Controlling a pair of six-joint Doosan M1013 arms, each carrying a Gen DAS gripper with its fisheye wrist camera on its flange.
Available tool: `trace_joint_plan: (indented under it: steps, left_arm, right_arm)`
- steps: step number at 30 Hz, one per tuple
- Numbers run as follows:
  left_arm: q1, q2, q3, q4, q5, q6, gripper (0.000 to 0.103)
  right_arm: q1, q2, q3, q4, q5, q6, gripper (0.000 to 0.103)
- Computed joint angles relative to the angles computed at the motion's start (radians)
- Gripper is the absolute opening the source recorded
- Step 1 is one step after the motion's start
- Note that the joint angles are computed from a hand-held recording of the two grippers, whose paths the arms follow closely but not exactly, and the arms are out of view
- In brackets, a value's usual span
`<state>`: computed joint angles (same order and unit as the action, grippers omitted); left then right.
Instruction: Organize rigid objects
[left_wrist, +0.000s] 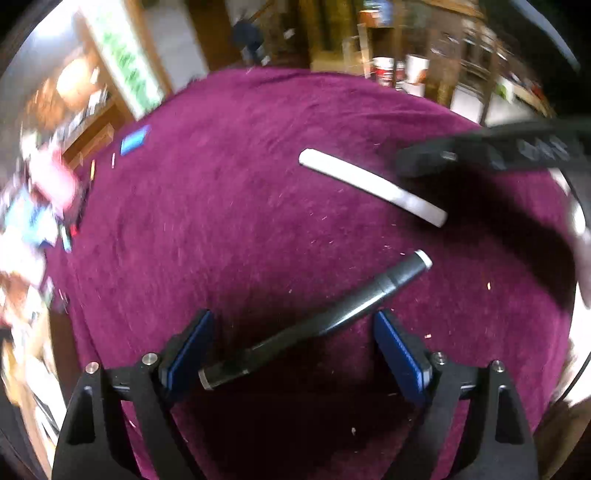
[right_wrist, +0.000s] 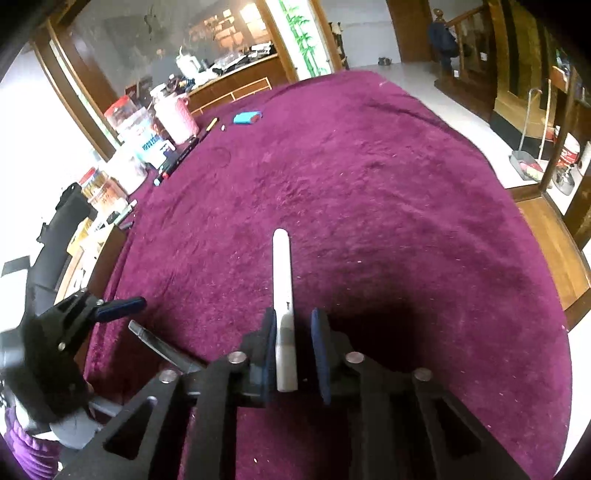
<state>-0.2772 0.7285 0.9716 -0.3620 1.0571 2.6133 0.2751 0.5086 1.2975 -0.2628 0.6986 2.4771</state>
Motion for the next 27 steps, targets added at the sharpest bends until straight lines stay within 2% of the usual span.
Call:
trace_joint_plan:
  steps: [1, 2, 3, 4, 5, 6, 9, 11, 13, 15, 18, 20, 21, 23, 24, 25, 26, 27]
  left_arm:
    - [0.003, 0.017, -0.034, 0.004, 0.058, -0.070, 0.078]
    - [0.008, 0.031, -0.060, -0.003, 0.105, -0.119, 0.075]
    - [0.010, 0.036, -0.071, 0.003, 0.115, -0.169, 0.069]
    - [0.012, 0.036, -0.075, 0.022, 0.106, -0.231, 0.056]
    - [0.016, 0.041, -0.088, 0.033, 0.106, -0.317, 0.050]
    - [0.023, 0.048, -0.101, 0.022, 0.116, -0.366, 0.046]
    - [0.046, 0.090, -0.173, -0.058, 0.182, -0.550, 0.046]
    - [0.037, 0.085, -0.165, -0.038, 0.159, -0.588, 0.047]
    - [0.027, 0.076, -0.143, -0.029, 0.118, -0.608, 0.057]
    - [0.023, 0.073, -0.133, -0.047, 0.097, -0.601, 0.061]
    - [0.034, 0.054, -0.097, -0.110, 0.075, -0.565, 0.062]
    - [0.049, 0.016, -0.041, -0.154, 0.030, -0.532, 0.062]
    - [0.057, -0.015, 0.004, -0.187, -0.031, -0.500, 0.062]
    - [0.065, -0.067, 0.076, -0.226, -0.147, -0.436, 0.062]
    - [0.069, -0.113, 0.143, -0.266, -0.255, -0.369, 0.063]
    - [0.073, -0.147, 0.197, -0.326, -0.340, -0.299, 0.075]
    - [0.084, -0.182, 0.247, -0.439, -0.402, -0.190, 0.086]
    - [0.096, -0.197, 0.274, -0.550, -0.413, -0.097, 0.103]
  right_arm:
    - [-0.001, -0.001, 0.003, -0.001, -0.005, 0.004, 0.032]
    - [-0.001, -0.001, 0.005, -0.001, -0.009, 0.008, 0.035]
    - [-0.002, 0.000, 0.005, 0.004, -0.013, 0.011, 0.035]
    - [-0.003, 0.002, 0.005, 0.014, -0.017, 0.009, 0.035]
    - [-0.005, 0.005, 0.005, 0.029, -0.026, 0.007, 0.035]
    - [-0.007, 0.005, 0.007, 0.043, -0.035, 0.003, 0.035]
    - [-0.007, 0.010, 0.006, 0.078, -0.057, -0.012, 0.035]
    - [-0.006, 0.013, 0.003, 0.092, -0.061, -0.017, 0.035]
    - [-0.003, 0.012, 0.005, 0.097, -0.073, -0.013, 0.035]
    - [0.002, 0.007, 0.010, 0.083, -0.081, 0.001, 0.035]
    - [0.014, -0.001, 0.016, 0.025, -0.089, 0.030, 0.036]
    - [0.026, -0.010, 0.023, -0.064, -0.094, 0.076, 0.037]
    - [0.036, -0.018, 0.033, -0.143, -0.107, 0.129, 0.037]
    - [0.068, -0.034, 0.057, -0.394, -0.110, 0.319, 0.037]
    - [0.086, -0.040, 0.063, -0.525, -0.085, 0.414, 0.040]
    - [0.106, -0.046, 0.070, -0.656, -0.052, 0.516, 0.058]
    - [0.121, -0.049, 0.084, -0.787, -0.030, 0.637, 0.088]
    - [0.135, -0.051, 0.099, -0.915, 0.001, 0.768, 0.101]
